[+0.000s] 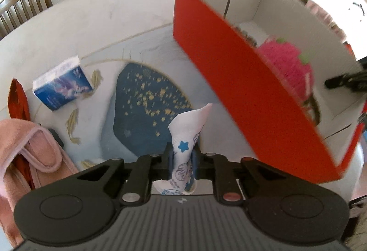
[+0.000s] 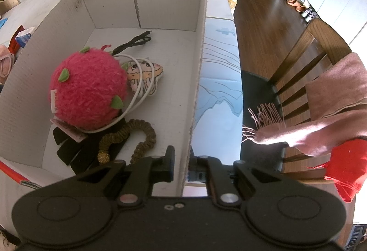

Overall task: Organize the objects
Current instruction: 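Grasp the printed paper bag with the left gripper and lift it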

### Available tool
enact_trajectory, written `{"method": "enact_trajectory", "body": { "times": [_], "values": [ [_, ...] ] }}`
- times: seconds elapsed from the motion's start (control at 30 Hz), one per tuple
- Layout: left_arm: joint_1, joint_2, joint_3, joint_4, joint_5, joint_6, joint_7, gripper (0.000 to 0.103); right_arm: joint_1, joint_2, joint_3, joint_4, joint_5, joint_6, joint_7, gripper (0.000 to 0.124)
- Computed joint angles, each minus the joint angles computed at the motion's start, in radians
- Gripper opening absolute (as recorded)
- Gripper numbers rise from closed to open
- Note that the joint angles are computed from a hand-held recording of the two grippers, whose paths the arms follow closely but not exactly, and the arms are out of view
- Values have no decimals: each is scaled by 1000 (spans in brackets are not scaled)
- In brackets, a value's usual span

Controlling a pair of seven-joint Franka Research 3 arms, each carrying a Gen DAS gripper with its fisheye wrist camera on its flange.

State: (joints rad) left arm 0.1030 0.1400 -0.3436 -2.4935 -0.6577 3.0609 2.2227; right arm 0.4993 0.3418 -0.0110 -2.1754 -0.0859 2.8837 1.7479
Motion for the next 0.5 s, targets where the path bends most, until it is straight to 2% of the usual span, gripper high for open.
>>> {"method": "enact_trajectory", "body": {
  "times": [0.07,0.23,0.5],
  "values": [
    [30,-33,-43,5,-122,-22,98,14,3,0,-3,-1,-2,2,2,7],
    [-9,-96,-26,33,-295,-65,228,14,2,-2,-3,-5,-4,6,3,5],
    [-124,-126,43,91,-359,-103,301,14,0,-3,0,-10,-2,12,-6,5]
  ]
}}
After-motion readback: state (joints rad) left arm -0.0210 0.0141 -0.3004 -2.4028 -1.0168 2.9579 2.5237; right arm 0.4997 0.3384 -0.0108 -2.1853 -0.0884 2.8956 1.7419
